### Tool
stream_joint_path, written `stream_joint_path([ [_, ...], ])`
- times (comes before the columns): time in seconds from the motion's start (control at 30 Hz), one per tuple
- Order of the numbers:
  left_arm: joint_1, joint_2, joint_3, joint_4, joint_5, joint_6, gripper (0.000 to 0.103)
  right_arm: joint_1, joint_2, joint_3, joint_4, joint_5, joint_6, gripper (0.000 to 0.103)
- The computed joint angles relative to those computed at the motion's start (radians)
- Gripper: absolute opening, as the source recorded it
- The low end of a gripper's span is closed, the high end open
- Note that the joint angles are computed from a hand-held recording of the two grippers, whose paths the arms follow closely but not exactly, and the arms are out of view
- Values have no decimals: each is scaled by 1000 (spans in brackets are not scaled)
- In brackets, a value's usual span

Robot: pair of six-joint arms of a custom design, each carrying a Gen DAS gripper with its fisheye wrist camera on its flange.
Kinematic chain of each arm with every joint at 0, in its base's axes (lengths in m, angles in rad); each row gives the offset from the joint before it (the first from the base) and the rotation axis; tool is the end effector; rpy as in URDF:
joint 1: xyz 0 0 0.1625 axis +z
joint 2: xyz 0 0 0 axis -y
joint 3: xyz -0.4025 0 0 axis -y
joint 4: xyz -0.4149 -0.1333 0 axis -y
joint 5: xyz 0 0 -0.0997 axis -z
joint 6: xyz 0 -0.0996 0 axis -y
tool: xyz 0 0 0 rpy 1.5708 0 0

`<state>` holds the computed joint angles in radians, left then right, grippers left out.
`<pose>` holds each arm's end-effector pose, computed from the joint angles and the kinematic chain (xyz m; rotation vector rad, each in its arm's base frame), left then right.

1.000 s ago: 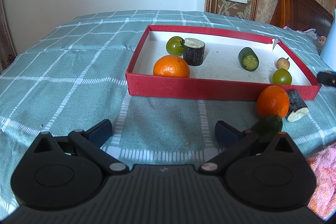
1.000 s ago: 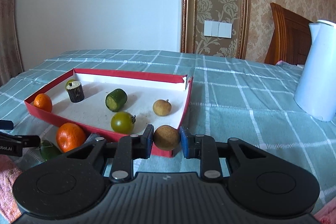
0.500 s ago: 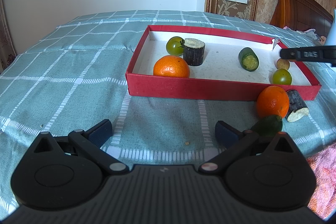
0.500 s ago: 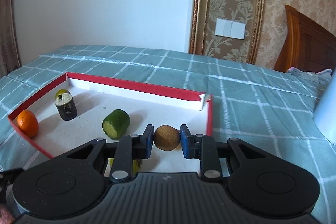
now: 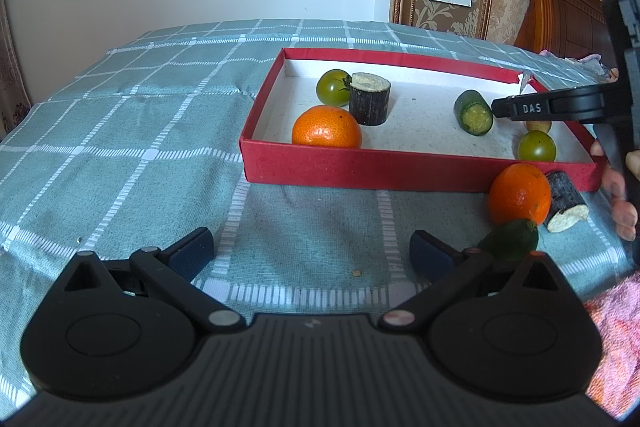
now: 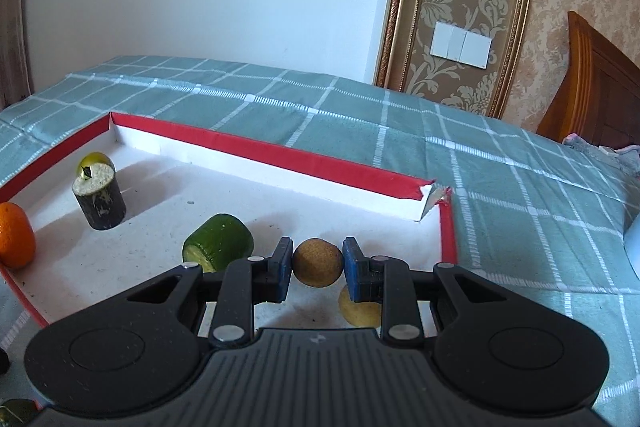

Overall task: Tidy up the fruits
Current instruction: 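Carry the longan with the right tool into the tray and release it, then move the left tool to the dark green cucumber piece and close on it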

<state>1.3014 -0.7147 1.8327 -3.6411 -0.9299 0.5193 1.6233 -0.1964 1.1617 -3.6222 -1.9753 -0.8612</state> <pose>0.0240 -0.6378 0.0881 0.4985 2.1799 -1.0367 0.1338 -0.7524 -0.0545 0.7145 -2.0611 1.0267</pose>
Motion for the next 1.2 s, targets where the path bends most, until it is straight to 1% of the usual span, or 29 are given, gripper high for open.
stream_joint_path([
  [0.07, 0, 0, 0, 0, 0, 0, 103, 0, 8, -9, -5, -2, -10, 26],
  [0.2, -1, 1, 0, 0, 2, 1, 103, -2, 9, -14, 23, -6, -2, 27],
  [0.47, 0, 0, 0, 0, 0, 1, 103, -6, 8, -11, 17, 7, 3, 27],
  [0.57, 0, 1, 0, -1, 0, 1, 103, -6, 14, -13, -2, 7, -24, 27],
  [0.67, -1, 1, 0, -1, 1, 1, 103, -5, 12, -3, -10, 7, -28, 28],
  [0.73, 0, 0, 0, -1, 0, 1, 103, -7, 0, 15, -4, 16, -17, 34],
  [0.8, -1, 0, 0, -1, 0, 1, 103, -8, -8, 31, -20, 30, -14, 56],
  [0.87, -1, 0, 0, -1, 0, 0, 103, -9, -16, 57, -68, 49, -19, 70],
  [0.97, 1, -1, 0, 1, -5, -3, 103, -13, -49, 119, -125, 79, 3, 70],
  [1.1, 8, -10, 6, 0, -27, -10, 103, -21, -107, 212, -180, 100, 68, 80],
  [1.2, 11, -25, 33, 1, -60, 15, 103, -32, -140, 267, -225, 124, 98, 81],
])
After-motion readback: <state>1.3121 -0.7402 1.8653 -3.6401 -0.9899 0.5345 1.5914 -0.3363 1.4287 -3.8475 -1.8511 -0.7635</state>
